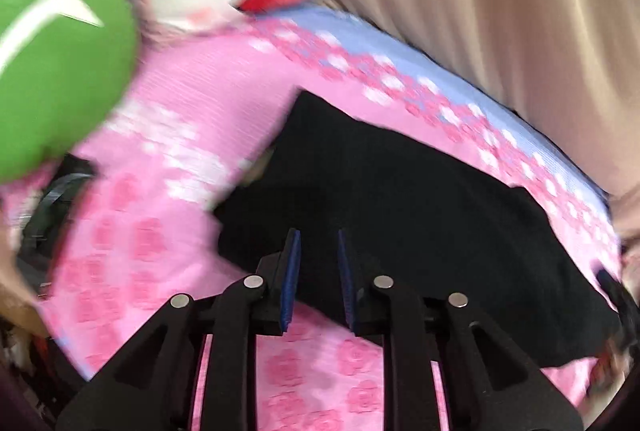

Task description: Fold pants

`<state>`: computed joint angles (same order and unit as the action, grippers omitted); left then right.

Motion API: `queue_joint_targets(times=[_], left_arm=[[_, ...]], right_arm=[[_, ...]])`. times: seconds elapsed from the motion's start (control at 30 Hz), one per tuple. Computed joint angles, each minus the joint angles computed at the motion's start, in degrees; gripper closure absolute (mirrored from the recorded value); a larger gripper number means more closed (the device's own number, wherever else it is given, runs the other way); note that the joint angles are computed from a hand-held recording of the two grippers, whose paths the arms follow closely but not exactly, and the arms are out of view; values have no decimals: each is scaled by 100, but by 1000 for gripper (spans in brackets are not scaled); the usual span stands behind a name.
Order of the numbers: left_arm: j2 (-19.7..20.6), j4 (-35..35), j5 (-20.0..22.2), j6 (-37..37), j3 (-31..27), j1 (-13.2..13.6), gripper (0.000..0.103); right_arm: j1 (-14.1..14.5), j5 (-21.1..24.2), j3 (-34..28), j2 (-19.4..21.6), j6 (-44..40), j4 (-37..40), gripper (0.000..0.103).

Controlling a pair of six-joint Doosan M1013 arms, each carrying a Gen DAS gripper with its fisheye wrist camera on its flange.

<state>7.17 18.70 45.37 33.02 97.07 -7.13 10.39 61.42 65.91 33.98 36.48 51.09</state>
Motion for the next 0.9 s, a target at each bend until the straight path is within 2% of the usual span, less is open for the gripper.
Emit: queue_joint_targets(times=[0.1, 0.27, 0.3, 0.33, 0.47, 0.5, 0.53, 0.6, 0.67, 0.73, 0.77, 0.83, 0.87, 0.9], left_arm=[[165, -458, -14, 496, -29, 102, 83], [249, -664, -27, 841, 82, 212, 84], [245, -692, -84, 948, 110, 236, 84], [243, -632, -101, 954, 121, 230, 84], [381, -171, 20, 796, -22, 227, 84], [412, -141, 24, 785, -50, 249, 84], [450, -79, 9, 753, -83, 257, 84], [480, 62, 15, 653, -109, 249, 83], [461, 39, -3, 667, -108, 263, 83], [386, -31, -59, 652, -57, 296, 83], [374, 118, 11, 536, -61, 281, 83], [417, 344, 174, 395, -104, 279, 84], [453, 336, 227, 377, -135, 296, 84], [470, 373, 258, 350, -158, 291, 84]], right_arm=[[280, 504, -1223, 748, 1062, -428, 59], [653, 1122, -2634, 1613, 2176, -1289, 59], [703, 1197, -2782, 1708, 2282, -1444, 62], [757, 1236, -2875, 1775, 2235, -1553, 89], [808, 847, -2864, 1741, 2213, -1528, 92], [785, 838, -2999, 1824, 2330, -1450, 93], [779, 807, -3148, 1922, 2484, -1448, 99], [808, 836, -3506, 2145, 2889, -1858, 100], [740, 632, -3219, 1987, 2853, -1711, 97], [633, 169, -2511, 1564, 2234, -1168, 94], [594, 86, -2181, 1355, 1851, -941, 94], [612, 230, -1917, 1185, 1535, -983, 94], [671, 330, -1918, 1219, 1531, -1230, 97], [737, 230, -1930, 1248, 1662, -1594, 99]])
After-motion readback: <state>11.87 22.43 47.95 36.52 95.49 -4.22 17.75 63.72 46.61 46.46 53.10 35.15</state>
